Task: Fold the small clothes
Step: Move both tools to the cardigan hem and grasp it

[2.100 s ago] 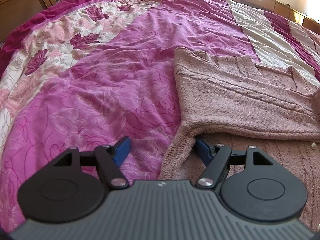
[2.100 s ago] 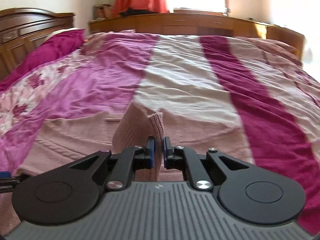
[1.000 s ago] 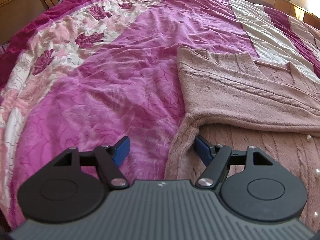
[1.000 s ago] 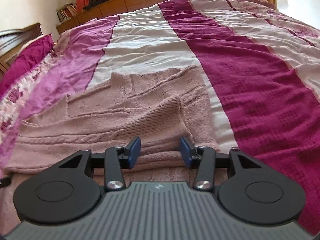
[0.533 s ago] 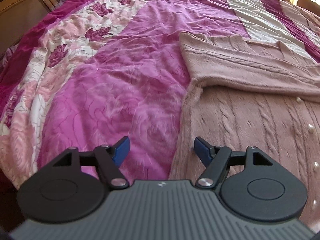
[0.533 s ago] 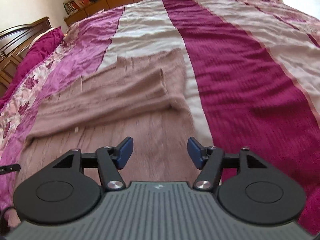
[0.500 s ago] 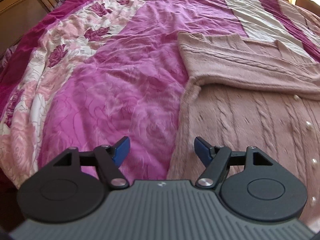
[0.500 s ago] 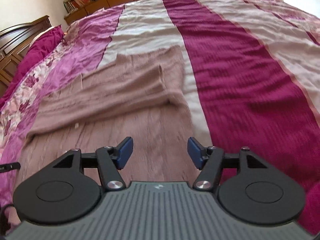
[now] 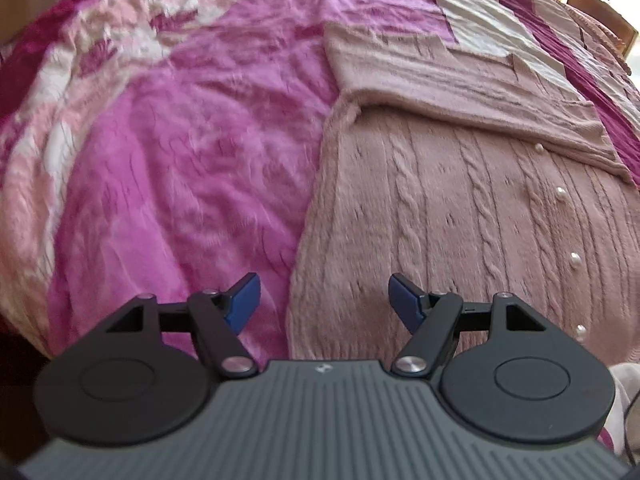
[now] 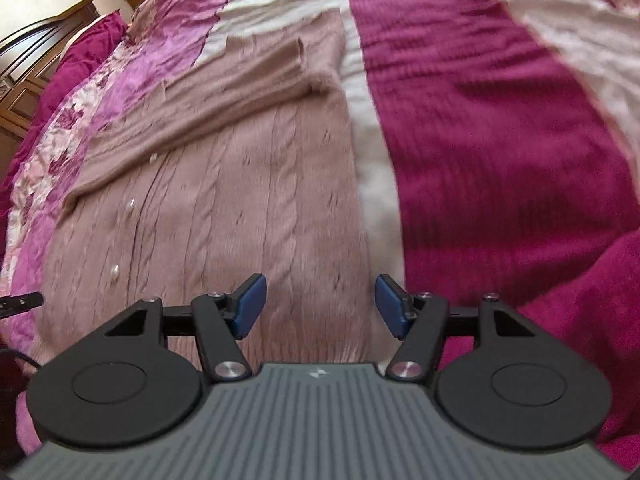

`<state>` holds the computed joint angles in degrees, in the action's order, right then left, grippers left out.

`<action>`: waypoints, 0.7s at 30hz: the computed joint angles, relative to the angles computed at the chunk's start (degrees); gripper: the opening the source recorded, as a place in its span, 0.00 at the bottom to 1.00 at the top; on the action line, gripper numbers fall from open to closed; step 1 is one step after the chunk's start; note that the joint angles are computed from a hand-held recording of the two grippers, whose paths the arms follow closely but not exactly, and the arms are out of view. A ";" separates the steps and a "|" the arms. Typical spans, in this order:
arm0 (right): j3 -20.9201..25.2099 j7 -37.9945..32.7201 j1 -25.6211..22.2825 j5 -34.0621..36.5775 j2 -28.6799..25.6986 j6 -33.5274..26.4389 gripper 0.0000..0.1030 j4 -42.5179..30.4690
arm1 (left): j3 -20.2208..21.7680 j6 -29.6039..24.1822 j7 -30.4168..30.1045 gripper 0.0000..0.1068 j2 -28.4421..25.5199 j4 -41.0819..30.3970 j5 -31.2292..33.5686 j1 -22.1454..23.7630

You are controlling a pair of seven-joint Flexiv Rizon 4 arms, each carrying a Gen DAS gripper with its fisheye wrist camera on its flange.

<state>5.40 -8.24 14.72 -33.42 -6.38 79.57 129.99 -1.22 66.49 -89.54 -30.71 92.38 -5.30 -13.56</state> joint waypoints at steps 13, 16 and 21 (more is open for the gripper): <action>2.88 -15.97 1.11 12.89 -2.08 1.27 0.73 -1.75 | -6.37 3.34 8.76 0.62 0.51 5.48 -9.69 3.01; 1.08 -14.87 2.72 9.10 -2.11 0.79 0.75 -1.58 | -5.16 4.51 8.54 0.50 0.29 5.27 -8.30 1.68; -1.42 -9.63 4.02 -1.37 -1.76 -0.22 0.45 -1.06 | -6.73 6.20 9.27 0.20 0.70 6.35 -10.48 2.74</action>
<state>3.98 -17.87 18.74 -34.79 -8.14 79.35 128.92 -7.95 72.69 -80.27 -30.01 98.73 -15.78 -10.83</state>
